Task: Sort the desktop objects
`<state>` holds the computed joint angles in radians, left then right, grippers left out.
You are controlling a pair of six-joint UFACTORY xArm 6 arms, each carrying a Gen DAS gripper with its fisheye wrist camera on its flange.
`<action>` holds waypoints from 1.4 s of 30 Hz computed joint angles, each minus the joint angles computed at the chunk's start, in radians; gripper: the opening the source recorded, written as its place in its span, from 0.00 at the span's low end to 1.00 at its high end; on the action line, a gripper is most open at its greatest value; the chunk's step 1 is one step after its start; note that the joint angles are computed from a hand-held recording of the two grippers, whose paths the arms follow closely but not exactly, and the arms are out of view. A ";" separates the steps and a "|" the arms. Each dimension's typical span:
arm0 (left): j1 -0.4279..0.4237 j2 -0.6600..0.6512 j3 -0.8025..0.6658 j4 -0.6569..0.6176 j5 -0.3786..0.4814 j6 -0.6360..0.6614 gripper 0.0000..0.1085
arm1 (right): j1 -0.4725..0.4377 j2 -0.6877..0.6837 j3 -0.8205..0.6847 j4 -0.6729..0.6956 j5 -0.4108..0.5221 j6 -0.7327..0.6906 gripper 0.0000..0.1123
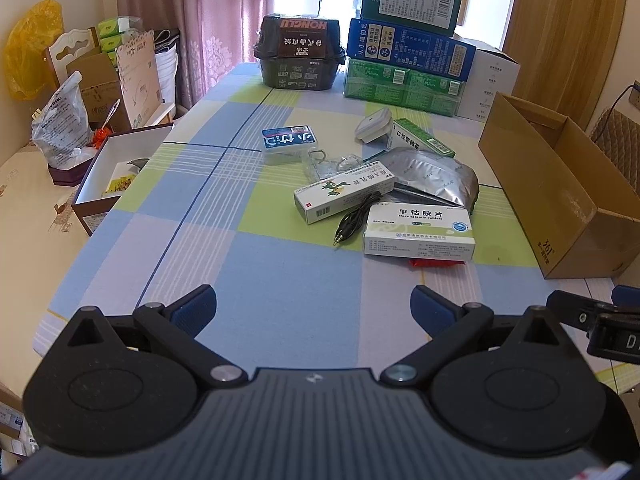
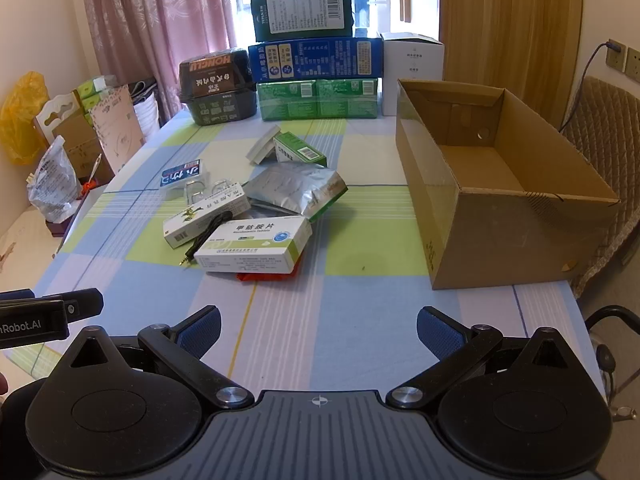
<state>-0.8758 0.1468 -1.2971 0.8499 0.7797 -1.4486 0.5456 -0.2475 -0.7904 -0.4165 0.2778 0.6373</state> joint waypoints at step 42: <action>0.001 0.003 -0.002 -0.010 -0.004 0.001 0.94 | 0.001 0.002 -0.001 0.020 0.002 -0.033 0.90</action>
<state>-0.8750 0.1496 -1.2992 0.8395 0.7754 -1.4473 0.5470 -0.2454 -0.7917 -0.3964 0.2802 0.6046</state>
